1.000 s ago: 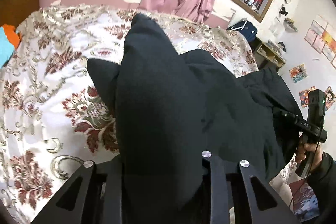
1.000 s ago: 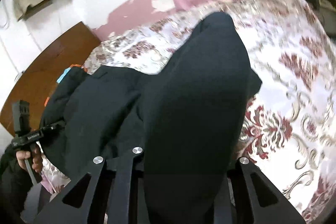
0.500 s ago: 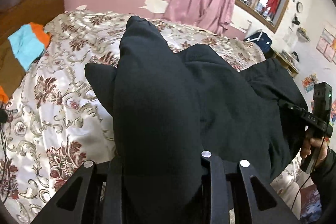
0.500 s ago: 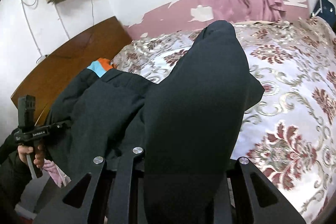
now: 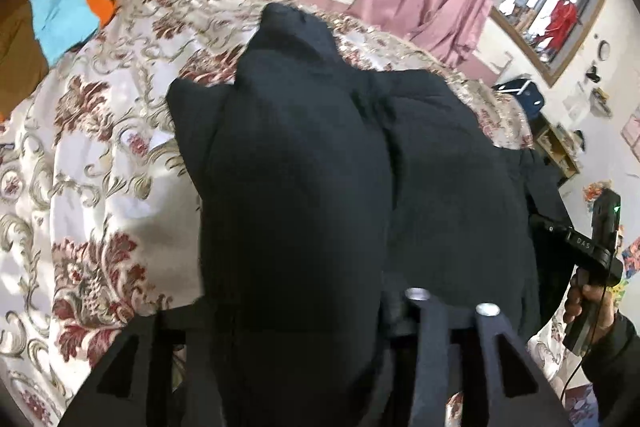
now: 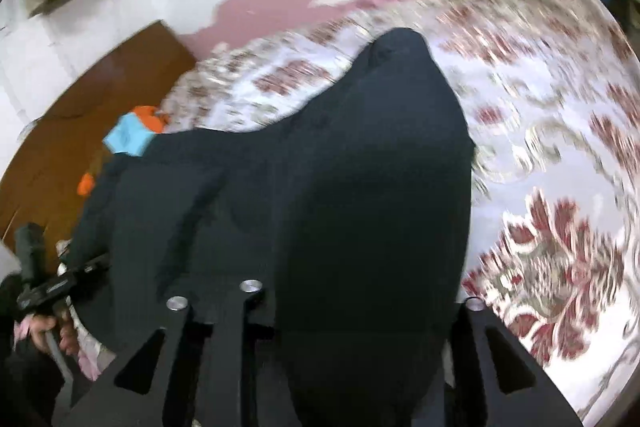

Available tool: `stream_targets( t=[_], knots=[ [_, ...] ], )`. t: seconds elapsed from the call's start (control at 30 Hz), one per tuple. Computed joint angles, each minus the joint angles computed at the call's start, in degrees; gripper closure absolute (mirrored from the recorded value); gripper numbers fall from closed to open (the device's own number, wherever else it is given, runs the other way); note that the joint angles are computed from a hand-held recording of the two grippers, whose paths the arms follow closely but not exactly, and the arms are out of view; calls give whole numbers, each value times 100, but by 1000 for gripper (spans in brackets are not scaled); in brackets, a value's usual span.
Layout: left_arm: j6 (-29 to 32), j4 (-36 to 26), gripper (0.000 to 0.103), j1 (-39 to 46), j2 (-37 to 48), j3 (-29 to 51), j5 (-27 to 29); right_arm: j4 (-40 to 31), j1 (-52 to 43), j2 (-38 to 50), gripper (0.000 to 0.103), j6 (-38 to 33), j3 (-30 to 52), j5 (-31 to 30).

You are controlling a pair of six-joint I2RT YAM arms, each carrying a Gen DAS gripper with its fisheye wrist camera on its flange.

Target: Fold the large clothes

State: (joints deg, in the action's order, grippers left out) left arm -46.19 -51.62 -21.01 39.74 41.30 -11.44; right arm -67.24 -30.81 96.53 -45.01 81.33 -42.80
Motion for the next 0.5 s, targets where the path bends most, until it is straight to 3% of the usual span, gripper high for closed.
stream_targets(
  t=[0.07,0.13,0.23,0.4,0.5],
  knots=[
    [-157,-150,38,-10,15,41,-17,-18,-66,261,66,216,27,28],
    [-484,-392,28,-130,84,153,-220,144,-164,292,48,454,-34,101],
    [-1132,-935,21,-569,298,459,-854,517,-275,74,30,641,-243,255],
    [-2708,-2291,17,-1975,929,1214,-2259,1224,-463,-471,10,755,-547,206],
    [-3395,-2799,11,-2646,1135,1533,-2650,936,-658,-528,8,347,-309,-49]
  ],
)
